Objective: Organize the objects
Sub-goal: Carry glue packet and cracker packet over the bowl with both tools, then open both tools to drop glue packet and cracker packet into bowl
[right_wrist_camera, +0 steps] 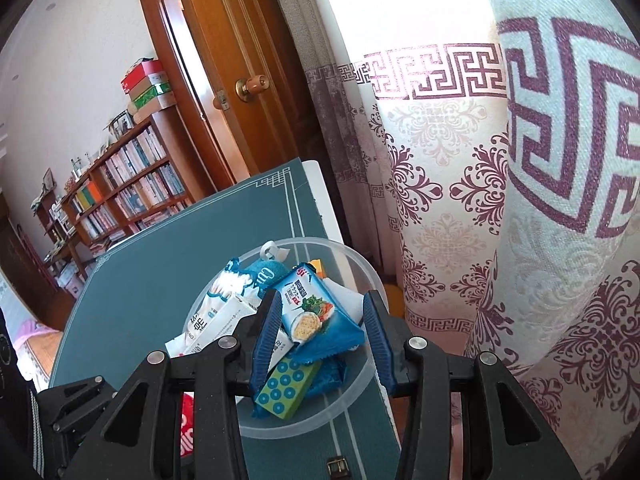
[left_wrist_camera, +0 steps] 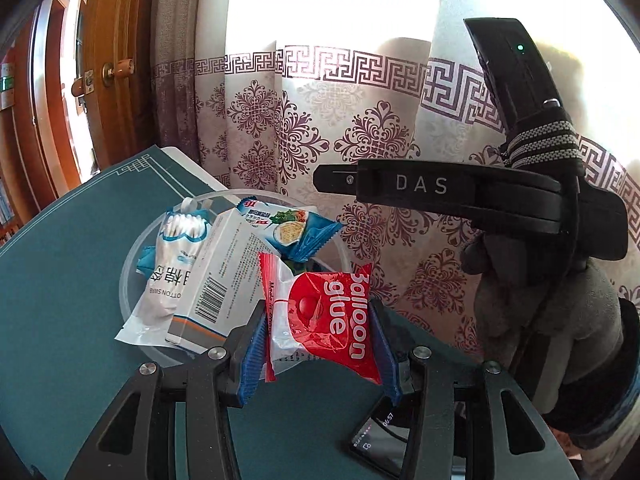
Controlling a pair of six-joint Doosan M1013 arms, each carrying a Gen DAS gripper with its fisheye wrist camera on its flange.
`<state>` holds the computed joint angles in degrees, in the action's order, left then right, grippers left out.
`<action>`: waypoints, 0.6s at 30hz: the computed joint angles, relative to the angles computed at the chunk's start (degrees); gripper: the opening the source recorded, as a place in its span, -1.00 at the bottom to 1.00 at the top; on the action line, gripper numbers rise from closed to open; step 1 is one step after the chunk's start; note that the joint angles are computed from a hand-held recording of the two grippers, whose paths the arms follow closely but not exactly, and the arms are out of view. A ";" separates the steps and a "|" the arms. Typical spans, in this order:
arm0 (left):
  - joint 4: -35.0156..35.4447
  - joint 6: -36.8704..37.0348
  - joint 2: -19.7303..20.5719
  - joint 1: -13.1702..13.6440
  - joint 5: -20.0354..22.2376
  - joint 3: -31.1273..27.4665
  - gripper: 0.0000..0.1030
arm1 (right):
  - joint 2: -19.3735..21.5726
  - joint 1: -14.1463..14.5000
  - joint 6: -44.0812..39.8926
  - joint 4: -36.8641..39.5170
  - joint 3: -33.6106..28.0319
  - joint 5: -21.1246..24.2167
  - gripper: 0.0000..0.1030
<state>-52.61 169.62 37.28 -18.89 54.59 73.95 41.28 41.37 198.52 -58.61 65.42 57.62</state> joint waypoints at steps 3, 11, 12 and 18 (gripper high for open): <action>2.28 -2.17 1.07 -0.67 -0.66 -0.97 -0.02 | -0.18 -0.15 0.67 0.03 0.71 -0.85 -0.14; 4.69 -4.41 3.06 -0.96 -4.20 -2.90 -0.02 | 0.50 -0.43 -0.08 0.30 0.28 -2.23 -0.14; 4.59 -4.12 3.18 -0.95 -4.35 -3.00 -0.02 | 0.63 -0.45 -0.27 0.47 0.12 -2.40 -0.14; 3.07 -1.05 3.37 -1.06 -7.62 -2.37 0.14 | 1.17 -0.36 -1.02 1.23 -0.62 -2.87 -0.14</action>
<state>-49.54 168.57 40.65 -19.96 46.97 71.58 42.45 41.01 197.50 -57.38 64.80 54.75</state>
